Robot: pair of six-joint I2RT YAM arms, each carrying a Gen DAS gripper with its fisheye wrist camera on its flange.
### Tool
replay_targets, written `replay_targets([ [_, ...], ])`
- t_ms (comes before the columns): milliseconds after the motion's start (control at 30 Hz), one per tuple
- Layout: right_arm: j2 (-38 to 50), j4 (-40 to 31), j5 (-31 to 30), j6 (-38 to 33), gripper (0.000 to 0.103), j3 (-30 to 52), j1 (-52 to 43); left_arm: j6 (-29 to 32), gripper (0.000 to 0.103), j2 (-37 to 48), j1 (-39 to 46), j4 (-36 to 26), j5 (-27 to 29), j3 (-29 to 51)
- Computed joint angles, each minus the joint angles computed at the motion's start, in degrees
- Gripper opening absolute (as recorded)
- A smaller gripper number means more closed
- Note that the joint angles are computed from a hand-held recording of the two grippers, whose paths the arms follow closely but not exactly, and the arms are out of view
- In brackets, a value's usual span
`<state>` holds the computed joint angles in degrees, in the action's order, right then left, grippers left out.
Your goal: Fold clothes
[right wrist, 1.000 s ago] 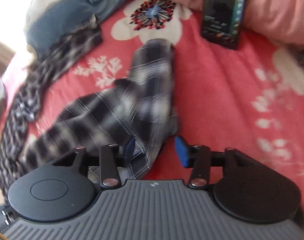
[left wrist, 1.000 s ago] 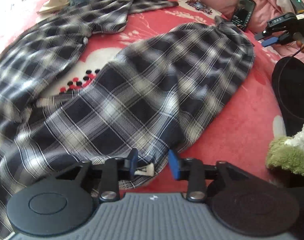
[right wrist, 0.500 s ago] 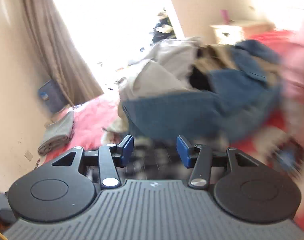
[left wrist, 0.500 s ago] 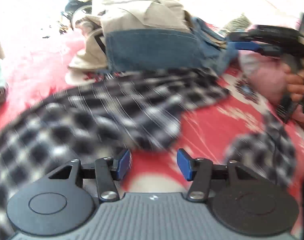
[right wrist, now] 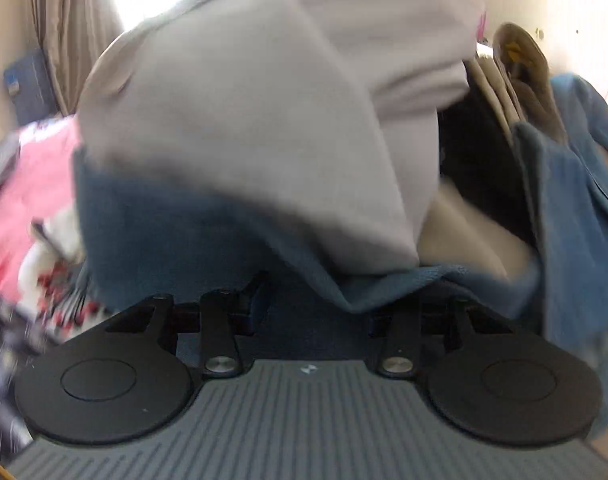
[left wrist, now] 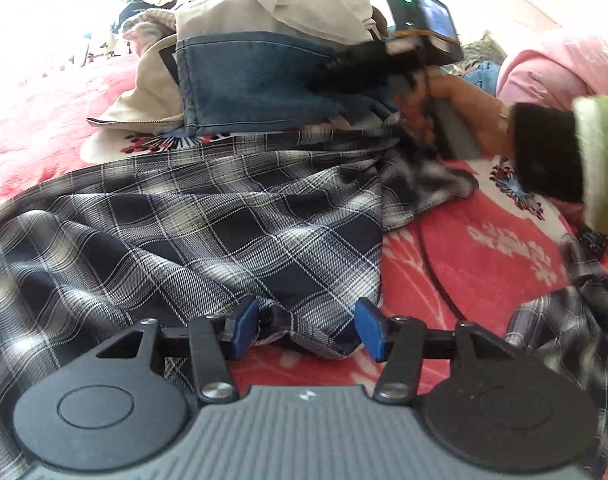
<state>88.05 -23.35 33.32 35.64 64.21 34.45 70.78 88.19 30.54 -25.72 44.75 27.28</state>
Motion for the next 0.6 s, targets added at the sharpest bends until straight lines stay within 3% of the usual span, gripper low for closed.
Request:
replay_targets([
  [233,5.8,1.4,-8.3,-6.0,0.042,7.9,-8.9,-0.8,0.056,6.8,0.2,-1.0,2.2,3.8],
  [400,12.5,1.1,-10.1,-8.1,0.042,16.1,-12.7,0.8,0.056,7.1,1.8,-4.8,2.2,5.2],
  [600,24.4,-3.1,-9.1,-7.5,0.042,32.4,-15.5,1.9,0.056,4.7,3.0,-6.8,1.3,5.1],
])
